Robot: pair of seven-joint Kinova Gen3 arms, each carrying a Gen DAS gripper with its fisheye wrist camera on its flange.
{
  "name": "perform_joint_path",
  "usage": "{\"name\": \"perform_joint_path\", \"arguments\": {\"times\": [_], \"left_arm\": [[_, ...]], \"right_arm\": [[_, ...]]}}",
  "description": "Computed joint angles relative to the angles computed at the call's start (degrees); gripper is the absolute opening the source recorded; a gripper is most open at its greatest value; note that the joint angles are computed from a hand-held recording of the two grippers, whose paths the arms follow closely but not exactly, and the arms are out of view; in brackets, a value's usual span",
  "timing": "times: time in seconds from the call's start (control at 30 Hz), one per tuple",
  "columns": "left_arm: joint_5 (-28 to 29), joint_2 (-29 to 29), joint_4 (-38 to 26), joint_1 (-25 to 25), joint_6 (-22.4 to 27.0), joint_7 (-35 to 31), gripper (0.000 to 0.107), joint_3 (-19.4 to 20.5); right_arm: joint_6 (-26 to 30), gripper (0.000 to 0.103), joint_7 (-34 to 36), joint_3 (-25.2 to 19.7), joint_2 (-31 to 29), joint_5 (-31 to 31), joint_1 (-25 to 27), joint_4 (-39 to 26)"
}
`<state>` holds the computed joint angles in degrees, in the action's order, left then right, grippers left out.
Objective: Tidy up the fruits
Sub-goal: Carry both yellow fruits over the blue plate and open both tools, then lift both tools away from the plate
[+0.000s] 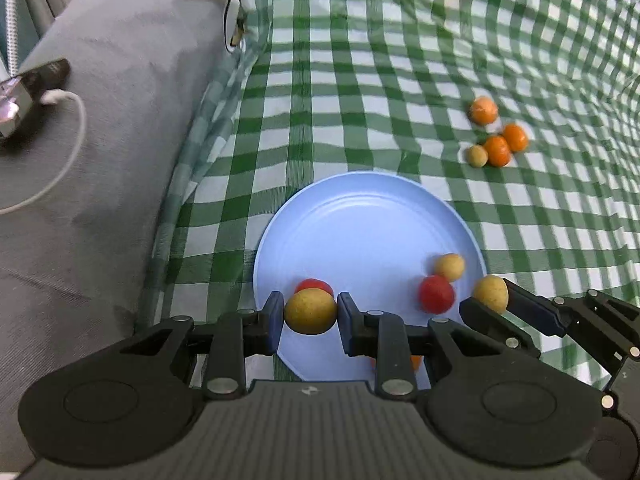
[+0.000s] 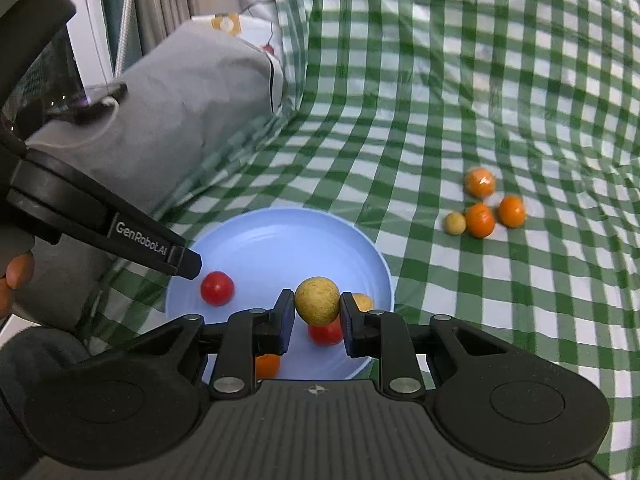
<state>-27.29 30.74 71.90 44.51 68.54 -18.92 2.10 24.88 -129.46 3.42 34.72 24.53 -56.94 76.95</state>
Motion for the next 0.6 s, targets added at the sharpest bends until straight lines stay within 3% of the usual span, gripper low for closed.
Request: {"name": "perform_joint_path", "arguments": {"times": [0.2, 0.23, 0.3, 0.33, 0.37, 0.43, 0.53, 0.6], "left_arm": [[1.9, 2.7, -1.4, -2.1, -0.6, -3.2, 0.032, 0.2], [2.3, 3.0, -1.4, -2.5, -1.0, -3.6, 0.036, 0.1], [2.3, 3.7, -2.0, -2.3, -0.6, -3.7, 0.063, -0.5], [1.6, 3.8, -2.3, -1.6, -0.2, -3.0, 0.089, -1.2], [0.4, 3.8, -2.4, -0.5, 0.3, -1.9, 0.102, -2.0], [-1.9, 2.7, -1.2, 1.1, -0.6, -0.2, 0.102, -2.8], [-1.6, 1.1, -1.0, 1.0, 0.6, -1.0, 0.102, -1.4], [-1.7, -0.5, 0.2, 2.0, 1.4, 1.0, 0.102, -1.2]], "right_arm": [[2.2, 0.026, 2.6, -1.4, 3.5, -1.9, 1.7, -3.9], [2.4, 0.026, 3.1, -1.4, 4.0, -2.0, 1.8, -4.4], [2.9, 0.026, 4.6, -1.9, 5.0, -2.4, 2.4, -5.8], [2.9, 0.031, 5.2, -2.0, 5.3, -2.6, 2.5, -6.2], [3.2, 0.038, 5.9, -2.0, 5.4, -2.7, 2.6, -6.7], [3.2, 0.061, 6.1, -1.2, 5.0, -2.5, 1.9, -6.8], [3.5, 0.081, 4.8, -0.2, 2.9, -2.2, 0.8, -5.2], [4.9, 0.088, 4.0, -0.7, 0.8, -2.6, 0.7, -3.8]]}}
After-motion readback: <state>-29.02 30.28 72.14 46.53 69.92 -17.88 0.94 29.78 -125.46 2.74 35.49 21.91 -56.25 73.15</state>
